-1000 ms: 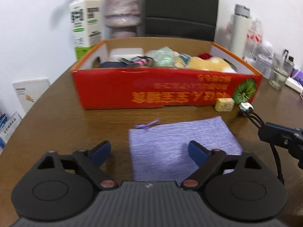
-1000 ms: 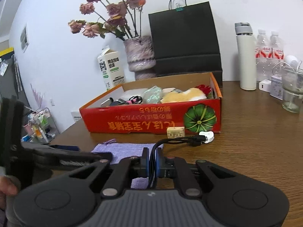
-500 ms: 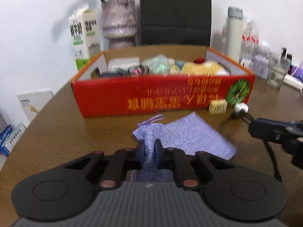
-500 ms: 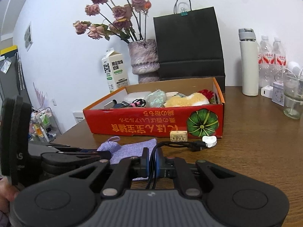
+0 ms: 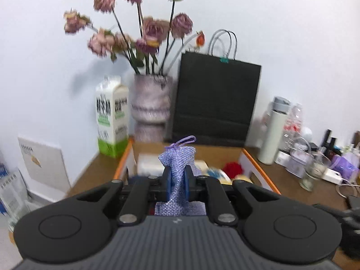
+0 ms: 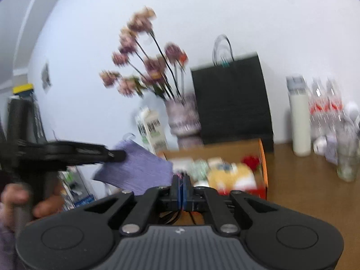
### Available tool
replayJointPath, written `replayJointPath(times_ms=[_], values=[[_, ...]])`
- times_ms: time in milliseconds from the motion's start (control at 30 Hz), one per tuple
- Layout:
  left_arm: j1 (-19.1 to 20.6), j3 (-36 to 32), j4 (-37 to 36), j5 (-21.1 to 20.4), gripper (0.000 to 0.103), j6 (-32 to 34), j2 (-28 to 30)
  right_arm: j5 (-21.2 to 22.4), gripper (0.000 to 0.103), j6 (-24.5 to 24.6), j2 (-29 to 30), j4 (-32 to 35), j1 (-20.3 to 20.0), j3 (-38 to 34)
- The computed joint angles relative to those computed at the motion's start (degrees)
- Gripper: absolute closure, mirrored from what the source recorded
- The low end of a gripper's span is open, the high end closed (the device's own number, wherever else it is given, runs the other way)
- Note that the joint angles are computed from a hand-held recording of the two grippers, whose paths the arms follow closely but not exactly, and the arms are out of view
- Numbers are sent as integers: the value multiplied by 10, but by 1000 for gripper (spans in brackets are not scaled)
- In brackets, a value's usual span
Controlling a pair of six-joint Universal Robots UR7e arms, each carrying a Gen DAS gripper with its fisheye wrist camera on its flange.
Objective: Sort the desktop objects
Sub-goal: 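Carry the pouch and black cable into the box and open both tools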
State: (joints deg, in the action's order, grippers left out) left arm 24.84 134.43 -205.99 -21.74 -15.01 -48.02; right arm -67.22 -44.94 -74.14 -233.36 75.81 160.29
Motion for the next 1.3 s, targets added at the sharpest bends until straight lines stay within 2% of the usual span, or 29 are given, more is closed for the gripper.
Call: replayJointPath(times_ms=[67, 133, 233, 300, 400, 433, 500, 533, 600, 667, 700, 733, 767, 800, 833, 867, 900, 967, 1033, 1067, 1100, 1133, 1200, 1300], values=[[10, -23, -12, 4, 91, 25, 8, -15, 102, 3, -12, 4, 20, -16], [17, -32, -26, -8, 91, 41, 9, -23, 102, 14, -26, 16, 26, -28], [27, -54, -55, -17, 91, 90, 12, -39, 102, 27, -54, 71, 45, -53], [38, -71, -32, -32, 91, 92, 1, -70, 102, 32, -47, 74, 77, -79], [61, -94, -11, -85, 91, 94, -10, -86, 102, 55, -43, 121, 116, -128], [70, -102, -26, -103, 91, 116, -3, -86, 102, 66, -36, 134, 125, -145], [94, -131, -78, -107, 89, 194, 34, -73, 102, 81, -14, 157, 131, -181], [111, -146, -70, -106, 88, 206, 48, -64, 102, 91, -1, 173, 126, -202], [157, -166, 4, -120, 89, 168, 57, -76, 102, 123, 27, 228, 116, -253], [194, -177, 43, -125, 89, 125, 74, -125, 102, 151, 72, 248, 110, -302], [207, -181, 64, -125, 89, 99, 80, -176, 102, 145, 104, 224, 114, -321], [220, -188, 79, -131, 89, 98, 88, -219, 102, 134, 131, 203, 116, -336], [219, -193, 75, -127, 88, 120, 97, -244, 102, 130, 150, 194, 114, -346], [215, -196, 53, -115, 81, 144, 106, -256, 102, 134, 163, 186, 108, -351], [211, -200, 46, -102, 70, 152, 113, -266, 101, 138, 174, 171, 105, -354], [209, -201, 41, -101, 63, 161, 116, -288, 101, 136, 187, 154, 107, -359], [209, -201, 40, -107, 52, 167, 116, -322, 101, 129, 200, 139, 114, -367], [206, -201, 38, -108, 44, 184, 119, -377, 95, 114, 216, 126, 124, -378], [199, -208, 30, -82, 32, 206, 125, -402, 87, 119, 224, 108, 127, -382], [196, -208, 33, -74, 31, 207, 122, -397, 77, 128, 219, 108, 124, -377], [192, -204, 44, -72, 31, 199, 114, -378, 74, 144, 207, 114, 119, -368], [188, -201, 58, -70, 29, 187, 105, -361, 64, 158, 196, 114, 115, -358], [175, -197, 100, -53, 25, 152, 88, -343, 56, 160, 181, 102, 115, -341], [152, -198, 214, -6, 23, 62, 65, -365, 51, 131, 182, 31, 136, -321]])
